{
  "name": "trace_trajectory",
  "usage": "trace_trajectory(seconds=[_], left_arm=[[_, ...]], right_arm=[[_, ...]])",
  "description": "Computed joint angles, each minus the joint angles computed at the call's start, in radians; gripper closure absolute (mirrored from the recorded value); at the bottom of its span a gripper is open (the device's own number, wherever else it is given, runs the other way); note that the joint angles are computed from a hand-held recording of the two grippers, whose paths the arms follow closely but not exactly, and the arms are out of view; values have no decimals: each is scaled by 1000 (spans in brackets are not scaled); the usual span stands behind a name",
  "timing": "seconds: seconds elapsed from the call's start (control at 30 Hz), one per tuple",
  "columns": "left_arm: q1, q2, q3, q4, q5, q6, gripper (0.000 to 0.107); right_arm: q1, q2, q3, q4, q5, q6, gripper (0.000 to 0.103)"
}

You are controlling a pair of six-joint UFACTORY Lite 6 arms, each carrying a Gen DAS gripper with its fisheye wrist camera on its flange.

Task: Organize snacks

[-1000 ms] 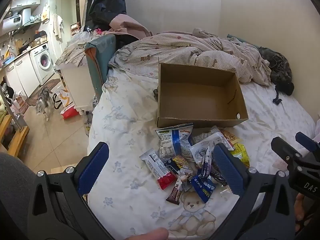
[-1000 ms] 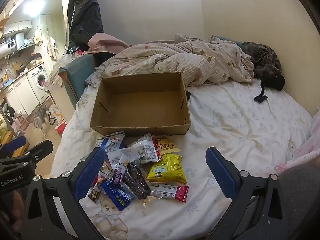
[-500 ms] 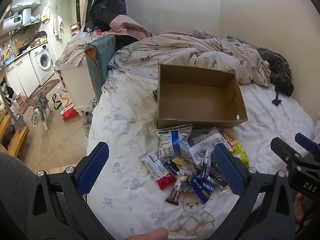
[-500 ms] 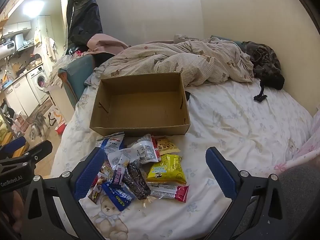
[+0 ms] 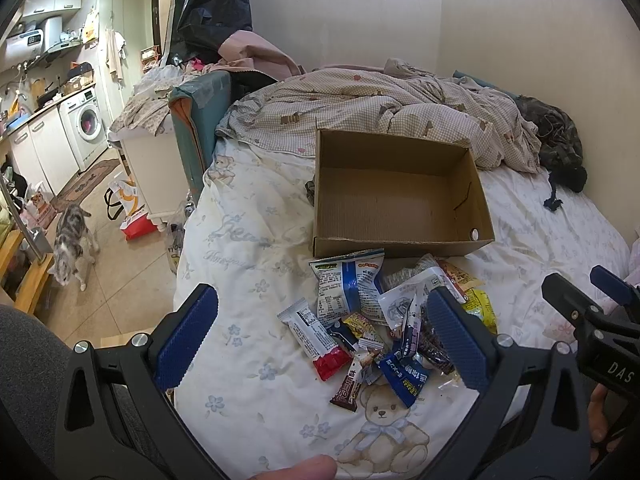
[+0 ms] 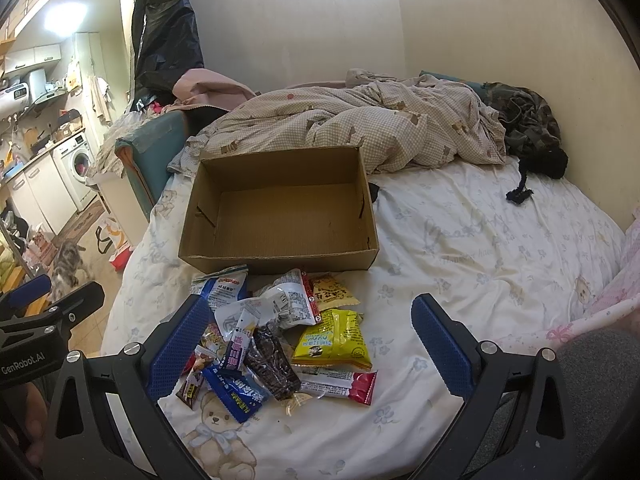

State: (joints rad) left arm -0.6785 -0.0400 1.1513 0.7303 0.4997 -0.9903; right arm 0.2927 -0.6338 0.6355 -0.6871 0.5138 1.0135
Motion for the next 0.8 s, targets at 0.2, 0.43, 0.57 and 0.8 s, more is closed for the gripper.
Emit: trace_trajectory(seconds=[0.2, 0.43, 0.57, 0.8], left_arm=[[0, -1, 0, 0, 0, 0, 4], [1, -3, -2, -1, -2, 1, 4], [-1, -2, -1, 0, 2, -1, 4], [4, -3, -3, -3, -3, 4, 4]], right_arm=[[2, -2, -2, -2, 0, 2, 0], [-18, 3, 11, 33, -4, -38, 0], [-25, 2, 11, 41, -8, -49, 0], [-27, -2, 3, 41, -5, -41, 0]])
